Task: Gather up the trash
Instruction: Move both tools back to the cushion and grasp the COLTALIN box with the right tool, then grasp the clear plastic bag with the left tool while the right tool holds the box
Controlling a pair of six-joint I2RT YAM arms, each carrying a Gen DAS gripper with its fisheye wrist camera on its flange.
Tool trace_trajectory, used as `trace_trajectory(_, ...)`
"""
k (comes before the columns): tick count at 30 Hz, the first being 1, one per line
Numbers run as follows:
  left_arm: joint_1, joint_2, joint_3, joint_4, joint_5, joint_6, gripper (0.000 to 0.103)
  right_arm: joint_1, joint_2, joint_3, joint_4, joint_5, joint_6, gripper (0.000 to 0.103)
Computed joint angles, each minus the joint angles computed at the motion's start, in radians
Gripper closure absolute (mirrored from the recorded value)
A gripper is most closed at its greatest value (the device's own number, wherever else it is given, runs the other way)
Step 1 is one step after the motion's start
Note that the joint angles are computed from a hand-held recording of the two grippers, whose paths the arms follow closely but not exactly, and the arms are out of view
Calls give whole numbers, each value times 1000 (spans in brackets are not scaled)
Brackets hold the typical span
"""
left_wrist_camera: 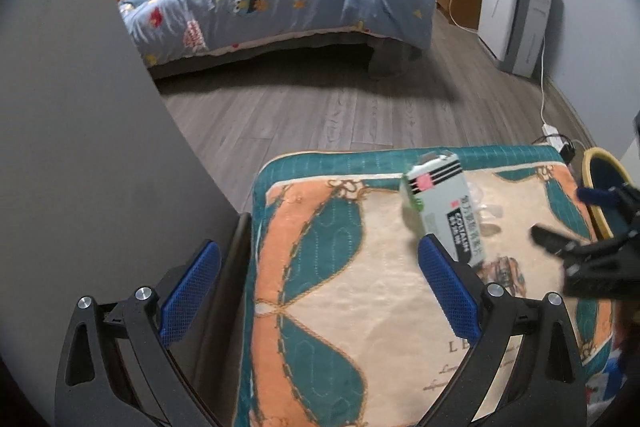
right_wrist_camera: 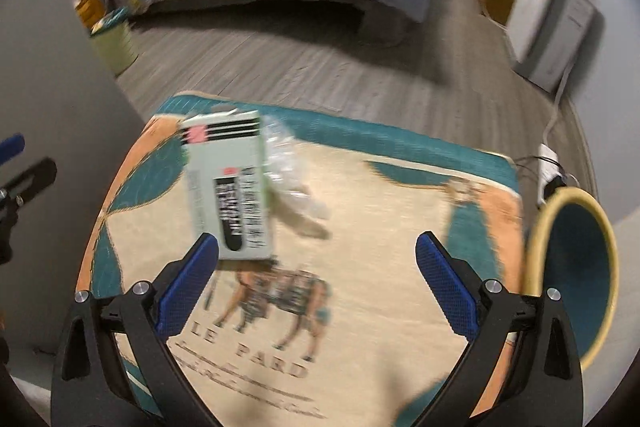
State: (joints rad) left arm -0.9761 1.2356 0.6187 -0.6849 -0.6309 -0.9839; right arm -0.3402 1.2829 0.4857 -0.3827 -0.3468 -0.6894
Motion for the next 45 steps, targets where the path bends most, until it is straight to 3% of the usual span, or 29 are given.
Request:
trace_trajectory(12,68,-71,-105,5,25,4,5,372,229,-34,275,151,366,6)
trace_trajectory(19,144,-106,-158,44,77,37,5,447,345,-34,380,211,397,10)
trace_trajectory(20,148,-116,-163,45,82,38,5,449,362,-29,386,218,396,19)
trace_trajectory(22,146,-118,-170,50,84,38,5,434,388,-13,366,198,374,33)
trace_trajectory(28,110,-52,-160,64,61,64,5,338,224,-44,227,142,196,33)
trace_trajectory(34,111,24,-133,187,106,107,5,76,114,30,-9,41,-61,33)
trace_trajectory(39,103,230,-54,351,138,127,5,-101,175,130,-90,8,-152,33)
trace_trajectory(45,113,477,93,474,167,190,5,-197,289,224,-91,7,-183,33)
